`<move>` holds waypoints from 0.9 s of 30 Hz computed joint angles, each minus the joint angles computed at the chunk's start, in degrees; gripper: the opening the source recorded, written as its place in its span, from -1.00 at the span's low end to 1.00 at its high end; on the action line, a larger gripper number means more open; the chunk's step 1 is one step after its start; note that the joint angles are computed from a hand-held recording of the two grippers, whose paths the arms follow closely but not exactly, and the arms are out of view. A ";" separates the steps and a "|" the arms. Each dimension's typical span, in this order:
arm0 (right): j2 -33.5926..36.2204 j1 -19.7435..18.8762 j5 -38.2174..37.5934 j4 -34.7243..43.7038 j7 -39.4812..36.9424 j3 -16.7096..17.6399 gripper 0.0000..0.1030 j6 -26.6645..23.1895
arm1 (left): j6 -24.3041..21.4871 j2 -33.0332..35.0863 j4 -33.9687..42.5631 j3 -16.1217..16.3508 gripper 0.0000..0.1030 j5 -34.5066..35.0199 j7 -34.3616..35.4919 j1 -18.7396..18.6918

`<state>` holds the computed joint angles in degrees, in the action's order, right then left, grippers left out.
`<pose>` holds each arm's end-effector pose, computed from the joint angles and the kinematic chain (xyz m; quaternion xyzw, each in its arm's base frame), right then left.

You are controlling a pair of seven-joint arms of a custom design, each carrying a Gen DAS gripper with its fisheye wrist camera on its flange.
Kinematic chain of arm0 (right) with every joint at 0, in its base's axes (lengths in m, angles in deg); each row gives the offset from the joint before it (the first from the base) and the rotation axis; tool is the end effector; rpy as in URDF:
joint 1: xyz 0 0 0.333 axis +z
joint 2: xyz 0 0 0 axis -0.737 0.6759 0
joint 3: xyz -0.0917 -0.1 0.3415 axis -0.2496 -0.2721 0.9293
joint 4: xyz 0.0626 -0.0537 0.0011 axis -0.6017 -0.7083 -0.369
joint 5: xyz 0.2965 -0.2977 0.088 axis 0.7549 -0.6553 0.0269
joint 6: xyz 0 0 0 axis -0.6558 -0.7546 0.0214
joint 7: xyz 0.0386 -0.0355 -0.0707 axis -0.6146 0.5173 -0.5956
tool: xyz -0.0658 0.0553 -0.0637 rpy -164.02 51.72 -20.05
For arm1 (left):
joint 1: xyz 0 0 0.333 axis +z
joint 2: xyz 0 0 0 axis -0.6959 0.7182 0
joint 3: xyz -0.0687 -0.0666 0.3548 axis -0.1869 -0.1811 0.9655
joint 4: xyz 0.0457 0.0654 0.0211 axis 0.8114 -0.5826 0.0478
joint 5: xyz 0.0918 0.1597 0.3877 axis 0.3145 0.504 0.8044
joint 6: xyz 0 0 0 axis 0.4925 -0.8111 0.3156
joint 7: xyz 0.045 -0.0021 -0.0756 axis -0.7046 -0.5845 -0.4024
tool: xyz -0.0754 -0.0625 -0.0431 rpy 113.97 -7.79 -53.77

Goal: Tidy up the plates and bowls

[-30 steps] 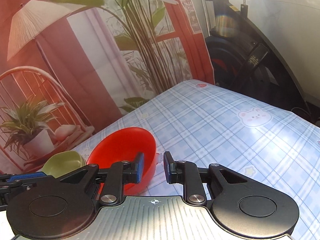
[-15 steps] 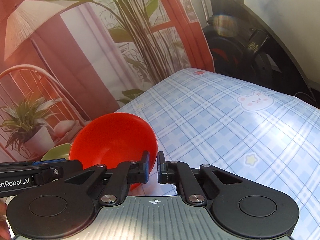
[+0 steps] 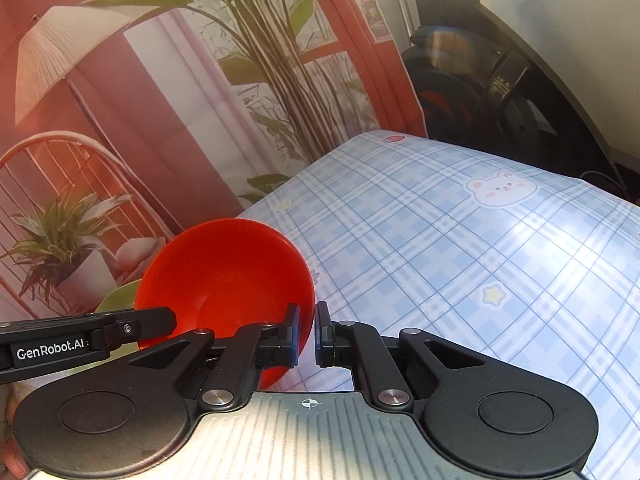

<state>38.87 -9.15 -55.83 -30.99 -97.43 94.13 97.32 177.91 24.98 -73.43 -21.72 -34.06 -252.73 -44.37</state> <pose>0.4600 0.4217 0.3027 -0.2711 0.8569 -0.2633 0.3507 0.5950 -0.1080 0.3528 -0.2625 0.8981 -0.3484 0.0566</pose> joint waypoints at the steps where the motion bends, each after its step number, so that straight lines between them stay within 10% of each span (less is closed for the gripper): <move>1: -0.13 0.23 0.17 0.18 0.02 0.17 -0.87 -0.26 | -0.43 -0.39 -0.23 0.19 -0.79 0.19 -0.16 0.23; 15: -1.36 4.85 0.49 7.10 -8.07 2.53 -0.85 -8.15 | -11.54 -6.77 -2.52 5.98 -0.79 -2.97 -0.15 5.36; 27: 1.97 7.71 2.19 13.30 -14.68 2.03 -0.85 -5.49 | -15.29 -7.98 -3.43 9.04 -0.78 -2.47 -0.92 9.74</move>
